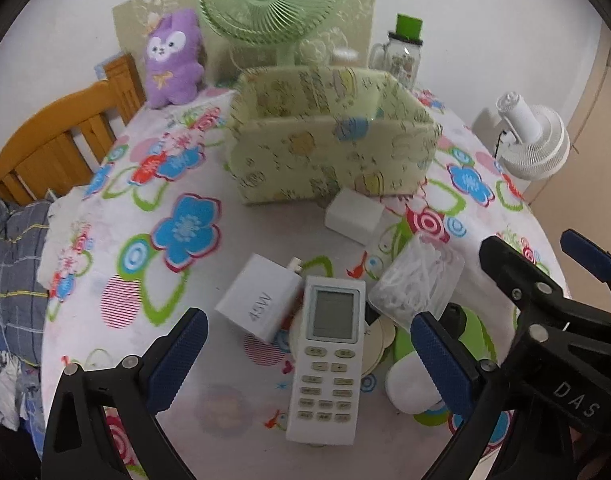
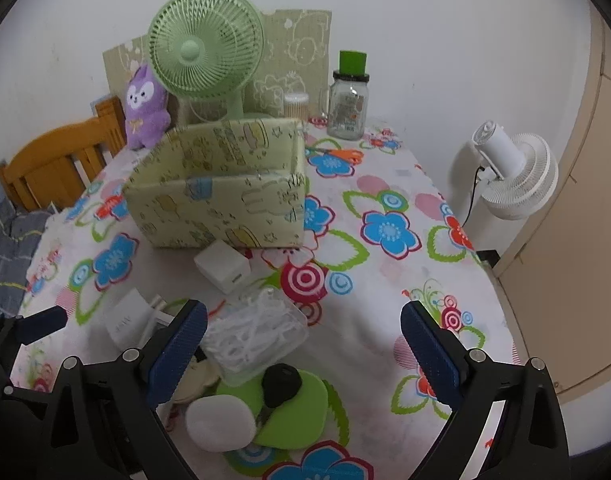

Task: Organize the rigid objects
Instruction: 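Lower the left tool to the white remote while the right tool approaches the black key, then close the left gripper on the white remote while the right gripper grasps the black key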

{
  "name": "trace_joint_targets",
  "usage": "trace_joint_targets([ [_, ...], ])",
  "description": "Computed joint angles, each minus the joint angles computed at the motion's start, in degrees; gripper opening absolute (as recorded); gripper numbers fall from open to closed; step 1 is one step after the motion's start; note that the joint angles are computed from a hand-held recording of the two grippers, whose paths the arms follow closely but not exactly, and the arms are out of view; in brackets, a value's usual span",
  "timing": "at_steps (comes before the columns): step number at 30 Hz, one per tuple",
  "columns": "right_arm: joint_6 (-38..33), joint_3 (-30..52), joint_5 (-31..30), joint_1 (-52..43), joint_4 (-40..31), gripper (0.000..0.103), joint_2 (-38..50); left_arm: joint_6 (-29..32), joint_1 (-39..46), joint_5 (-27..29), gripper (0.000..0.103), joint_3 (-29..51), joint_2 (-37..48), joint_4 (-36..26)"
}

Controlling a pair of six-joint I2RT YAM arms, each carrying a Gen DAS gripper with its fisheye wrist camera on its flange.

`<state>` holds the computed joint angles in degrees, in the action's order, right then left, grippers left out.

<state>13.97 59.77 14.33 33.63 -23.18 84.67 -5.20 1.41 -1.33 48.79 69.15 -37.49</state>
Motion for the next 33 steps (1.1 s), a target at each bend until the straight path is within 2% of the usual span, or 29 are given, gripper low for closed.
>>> trace_joint_targets([
  [3,-0.5,-1.3,-1.1,-0.5,1.5,0.094,1.4,0.2,-1.4,-1.6,0.101,-1.3,1.4,2.0],
  [8,-0.4,-2.5,-1.3,-0.6,2.7,0.092,3.1,-1.3,-2.5,-3.1,0.094,-2.4,4.5,3.5],
  [13,-0.4,-3.2,-1.7,-1.1,2.2,0.087,4.2,-1.3,-3.0,-4.4,0.084,-3.2,6.4,4.8],
  [23,2.4,-4.2,-3.2,-3.0,1.3,0.082,5.8,-0.7,-5.0,-9.1,0.073,-3.7,7.4,5.9],
  [25,3.2,-4.4,-3.8,-3.3,1.5,0.081,6.1,-1.0,-4.5,-8.0,0.065,-3.7,7.3,5.9],
  [27,3.1,-4.2,-3.8,-3.2,1.3,0.081,6.7,-1.9,-3.0,-4.5,0.057,-3.0,8.3,4.8],
  [29,2.8,-4.2,-3.6,-2.7,1.3,0.08,7.1,-3.1,-2.1,-2.8,0.055,-3.1,8.4,4.9],
  [33,2.8,-4.5,-3.5,-2.1,1.8,0.077,7.7,-3.2,-2.6,-2.9,0.051,-3.4,8.0,5.1],
])
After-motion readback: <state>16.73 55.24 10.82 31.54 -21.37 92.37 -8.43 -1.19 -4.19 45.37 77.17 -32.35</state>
